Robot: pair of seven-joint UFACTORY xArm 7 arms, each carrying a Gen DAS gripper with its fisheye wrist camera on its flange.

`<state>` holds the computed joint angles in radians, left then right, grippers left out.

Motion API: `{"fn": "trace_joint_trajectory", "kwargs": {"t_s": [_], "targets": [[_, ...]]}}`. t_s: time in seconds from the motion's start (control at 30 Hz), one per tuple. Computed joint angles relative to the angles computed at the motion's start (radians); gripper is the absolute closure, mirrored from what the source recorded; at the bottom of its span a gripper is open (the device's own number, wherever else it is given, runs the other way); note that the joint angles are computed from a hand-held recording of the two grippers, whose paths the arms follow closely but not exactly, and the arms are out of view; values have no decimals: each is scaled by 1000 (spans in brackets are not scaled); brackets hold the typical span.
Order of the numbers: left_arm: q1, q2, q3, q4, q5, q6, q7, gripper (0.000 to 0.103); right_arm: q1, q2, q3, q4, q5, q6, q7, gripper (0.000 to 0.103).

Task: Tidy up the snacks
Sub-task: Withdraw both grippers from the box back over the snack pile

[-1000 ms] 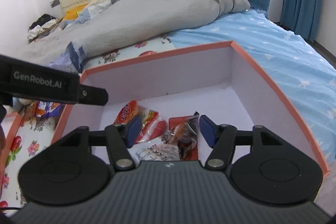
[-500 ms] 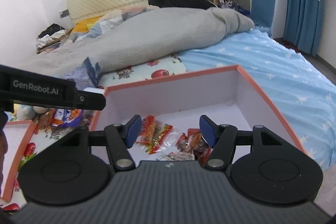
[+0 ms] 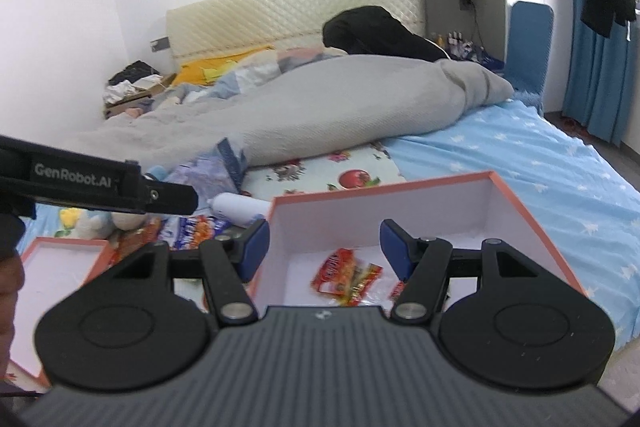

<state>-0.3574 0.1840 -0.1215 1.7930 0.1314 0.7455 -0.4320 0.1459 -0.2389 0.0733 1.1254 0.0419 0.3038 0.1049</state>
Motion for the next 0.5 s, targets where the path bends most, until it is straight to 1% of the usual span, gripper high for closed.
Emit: {"fn": "trace_joint_trajectory", "kwargs": {"t_s": [0.3,0.4,0.5], "targets": [[48,-157,-2,-187,-6,-64,9,41,28,-24,38,-11,-21,-5,35,40],[69,-204,-3,-246,-15,-78,18,41,63,-31,26,-19,22,-8,25,40],[91,-256,-2,-315,-35,-92,31,41,56,-40,53,-31,-10,-5,51,40]]}}
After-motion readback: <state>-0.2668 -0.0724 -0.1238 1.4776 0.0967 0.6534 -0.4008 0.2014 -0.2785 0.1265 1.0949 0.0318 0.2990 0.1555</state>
